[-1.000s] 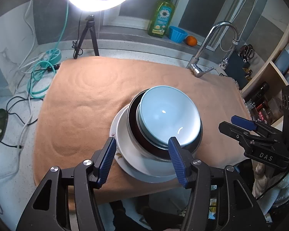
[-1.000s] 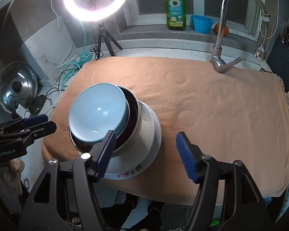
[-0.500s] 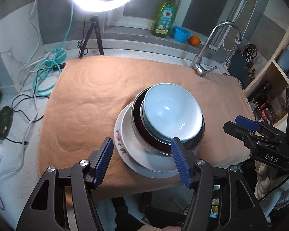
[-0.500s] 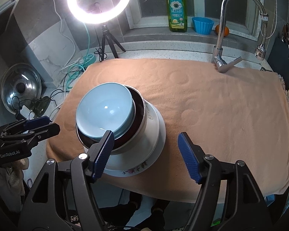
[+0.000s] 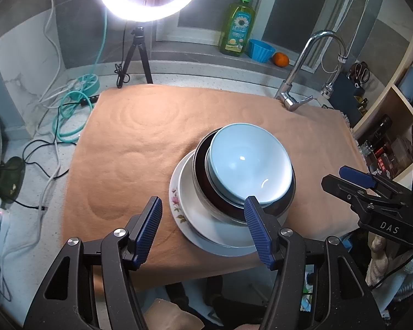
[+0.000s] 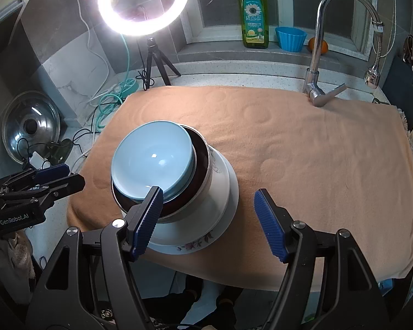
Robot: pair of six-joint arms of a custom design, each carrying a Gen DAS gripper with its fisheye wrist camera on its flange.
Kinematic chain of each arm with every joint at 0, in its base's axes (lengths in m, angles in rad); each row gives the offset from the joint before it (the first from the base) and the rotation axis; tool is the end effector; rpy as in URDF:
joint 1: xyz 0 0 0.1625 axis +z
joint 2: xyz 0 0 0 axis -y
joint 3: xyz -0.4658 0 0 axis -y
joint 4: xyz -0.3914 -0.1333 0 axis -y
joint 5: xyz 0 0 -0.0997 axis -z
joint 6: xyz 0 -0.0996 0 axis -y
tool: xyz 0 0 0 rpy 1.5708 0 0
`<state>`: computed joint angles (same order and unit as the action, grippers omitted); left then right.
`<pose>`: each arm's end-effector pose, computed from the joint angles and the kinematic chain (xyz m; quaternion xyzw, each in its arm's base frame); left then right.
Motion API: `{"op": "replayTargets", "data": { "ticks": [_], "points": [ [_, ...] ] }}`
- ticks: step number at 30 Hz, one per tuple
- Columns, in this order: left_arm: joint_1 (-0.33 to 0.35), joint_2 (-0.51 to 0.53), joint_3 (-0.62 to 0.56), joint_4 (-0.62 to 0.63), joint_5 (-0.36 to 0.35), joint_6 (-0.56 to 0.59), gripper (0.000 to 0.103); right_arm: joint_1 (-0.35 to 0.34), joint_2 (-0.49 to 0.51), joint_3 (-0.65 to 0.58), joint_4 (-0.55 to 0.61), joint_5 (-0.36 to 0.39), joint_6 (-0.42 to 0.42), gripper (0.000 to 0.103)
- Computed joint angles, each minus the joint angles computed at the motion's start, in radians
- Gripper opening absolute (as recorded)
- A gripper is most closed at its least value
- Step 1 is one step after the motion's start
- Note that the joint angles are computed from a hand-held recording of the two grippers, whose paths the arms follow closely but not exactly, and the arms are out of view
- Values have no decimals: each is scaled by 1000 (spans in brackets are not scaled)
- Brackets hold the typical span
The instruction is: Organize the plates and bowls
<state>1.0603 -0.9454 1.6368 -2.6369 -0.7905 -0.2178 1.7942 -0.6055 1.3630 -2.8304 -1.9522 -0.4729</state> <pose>-0.1611 -0.7039 0.2612 0.0624 0.9093 -0.2941 0.2878 0.2709 -0.7581 0.1256 0.2802 -0.9101 0.2192 0.2125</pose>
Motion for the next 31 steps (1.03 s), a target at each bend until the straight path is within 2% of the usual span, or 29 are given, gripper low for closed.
{"op": "replayTargets", "data": {
  "ticks": [24, 31],
  "points": [
    [6, 9, -20, 8, -6, -4, 61, -3, 9, -12, -5, -2, -1, 71],
    [7, 26, -40, 0, 12, 16, 61, -7, 20, -36, 12, -5, -2, 71]
  ]
}}
